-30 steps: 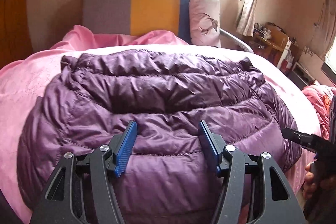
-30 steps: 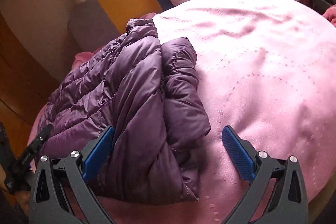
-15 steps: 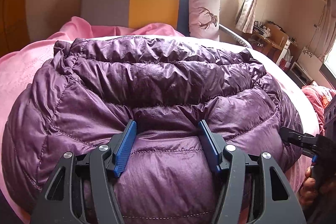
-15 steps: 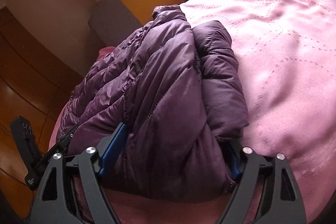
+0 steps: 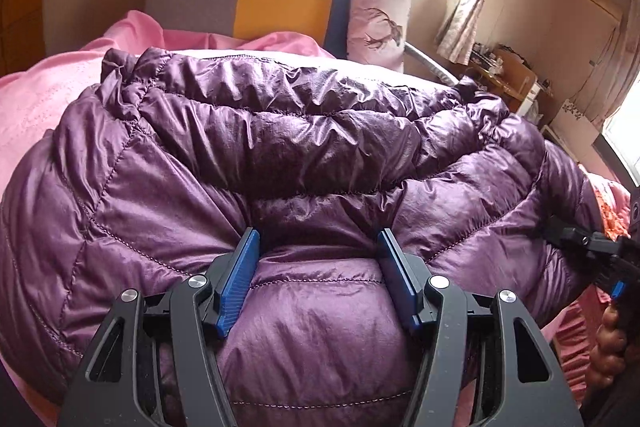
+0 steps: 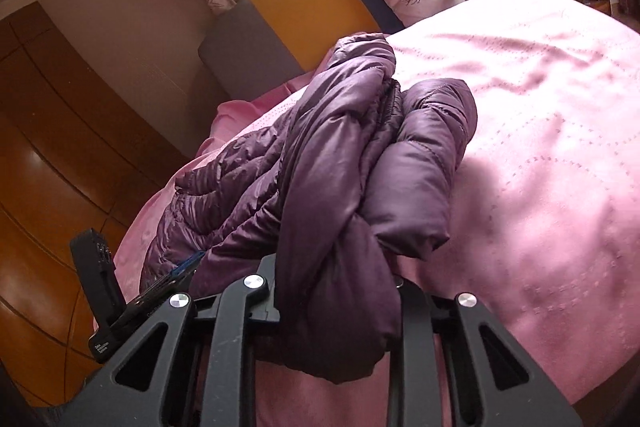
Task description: Fold large clothes
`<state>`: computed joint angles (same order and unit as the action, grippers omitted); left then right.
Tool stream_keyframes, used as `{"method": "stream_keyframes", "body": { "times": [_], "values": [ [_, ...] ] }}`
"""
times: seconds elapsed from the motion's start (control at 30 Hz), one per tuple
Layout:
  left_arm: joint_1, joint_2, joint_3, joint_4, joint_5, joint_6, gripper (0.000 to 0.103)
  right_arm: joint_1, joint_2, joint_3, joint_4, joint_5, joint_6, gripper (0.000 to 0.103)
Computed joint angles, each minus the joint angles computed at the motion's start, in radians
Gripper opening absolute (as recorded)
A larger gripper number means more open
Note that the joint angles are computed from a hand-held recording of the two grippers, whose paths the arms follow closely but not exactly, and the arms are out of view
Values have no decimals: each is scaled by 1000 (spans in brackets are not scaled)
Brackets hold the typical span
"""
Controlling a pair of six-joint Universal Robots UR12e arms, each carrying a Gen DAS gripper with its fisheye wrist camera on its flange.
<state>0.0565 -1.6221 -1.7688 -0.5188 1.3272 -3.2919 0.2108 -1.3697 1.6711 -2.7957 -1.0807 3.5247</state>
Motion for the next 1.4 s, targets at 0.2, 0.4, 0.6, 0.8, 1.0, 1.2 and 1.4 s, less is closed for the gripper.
{"method": "stream_keyframes", "body": {
  "times": [0.2,0.4,0.6,0.8,1.0,1.2,1.4],
  "values": [
    [-52,14,-7,-15,-14,52,59,-12,-49,38,104,-110,-17,22],
    [-73,17,-15,0,19,77,60,-6,-42,39,132,-140,7,24],
    [-53,21,-6,-15,-16,81,61,-2,-42,42,132,-152,26,25],
    [-42,46,-23,20,3,73,61,10,-30,15,154,-181,24,25],
    [-17,63,-36,17,5,88,61,25,-27,0,175,-216,21,25],
    [-8,58,-46,3,-24,98,61,54,-26,-40,182,-267,-2,23],
    [10,52,-59,12,-100,72,61,89,-20,-96,174,-290,-62,23]
  ]
}}
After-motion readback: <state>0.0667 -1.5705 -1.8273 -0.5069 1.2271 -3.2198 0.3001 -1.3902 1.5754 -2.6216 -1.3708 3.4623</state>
